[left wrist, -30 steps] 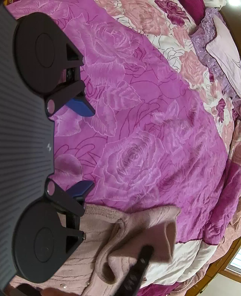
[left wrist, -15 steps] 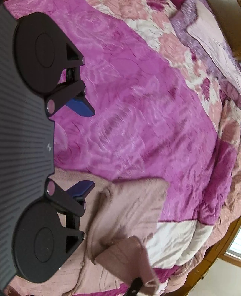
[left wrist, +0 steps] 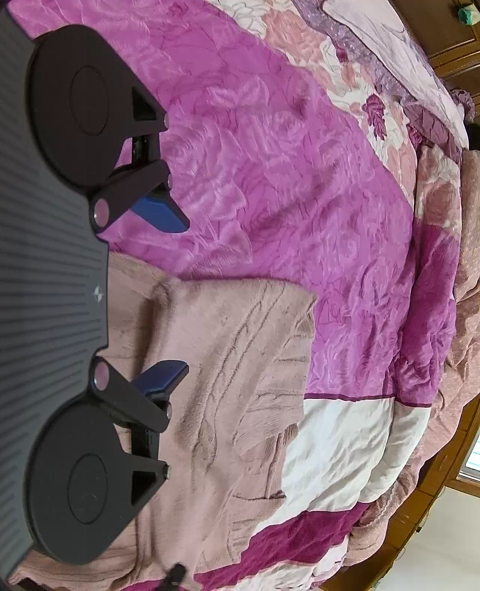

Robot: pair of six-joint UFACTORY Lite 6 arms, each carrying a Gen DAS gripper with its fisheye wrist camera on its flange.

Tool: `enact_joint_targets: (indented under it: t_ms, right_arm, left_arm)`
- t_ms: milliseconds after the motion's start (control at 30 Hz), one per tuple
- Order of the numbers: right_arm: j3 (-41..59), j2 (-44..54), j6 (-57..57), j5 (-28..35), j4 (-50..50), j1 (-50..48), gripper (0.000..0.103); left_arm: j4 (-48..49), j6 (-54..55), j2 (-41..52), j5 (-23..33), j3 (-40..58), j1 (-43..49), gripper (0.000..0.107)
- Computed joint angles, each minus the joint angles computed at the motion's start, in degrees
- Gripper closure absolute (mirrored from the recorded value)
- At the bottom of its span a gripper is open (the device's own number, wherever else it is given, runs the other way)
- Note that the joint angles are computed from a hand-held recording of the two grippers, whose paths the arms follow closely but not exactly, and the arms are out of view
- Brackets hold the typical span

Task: Fold small clothes

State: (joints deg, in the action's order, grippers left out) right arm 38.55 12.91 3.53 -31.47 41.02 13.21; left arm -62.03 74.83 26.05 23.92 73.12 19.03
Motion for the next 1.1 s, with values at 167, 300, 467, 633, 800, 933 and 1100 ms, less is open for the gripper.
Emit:
enact_joint_targets:
  t_ms: [167, 300, 467, 633, 800, 933, 1100]
  right_arm:
    - [-2.44, 0.31, 15.08, 4.57, -20.29, -6.46, 0.084]
    - [-5.35, -4.88, 14.14, 6.54, -20.94, -7.63, 0.061]
    - [-8.37, -11.01, 16.31, 7.49, -26.34, -11.3, 0.053]
    - [0.42, -2.72, 10.61, 9.01, -26.2, -13.57, 0.053]
    - [9.65, 6.92, 7.89, 11.26, -26.82, -14.43, 0.053]
    - [12.1, 8.62, 4.88, 12.43, -28.14, -13.38, 0.091]
    - [7.33, -1.32, 6.75, 9.26, -33.36, -12.0, 0.091]
  left_arm:
    - [0.01, -1.92, 4.55, -3.41, 3.37, -3.31, 0.025]
    - [1.03, -3.97, 7.57, -4.77, 6.05, -4.27, 0.025]
    - [-1.22, -3.01, 9.65, -5.26, 8.62, -4.42, 0.025]
    - [-1.61, -5.23, 12.22, -5.21, 12.62, -5.0, 0.025]
    - [-4.35, -3.93, 14.32, -6.28, 15.35, -6.17, 0.025]
    - [-6.56, -3.3, 18.05, -6.01, 19.31, -6.69, 0.025]
    - [-10.95, -4.41, 25.12, -5.34, 26.54, -7.05, 0.025]
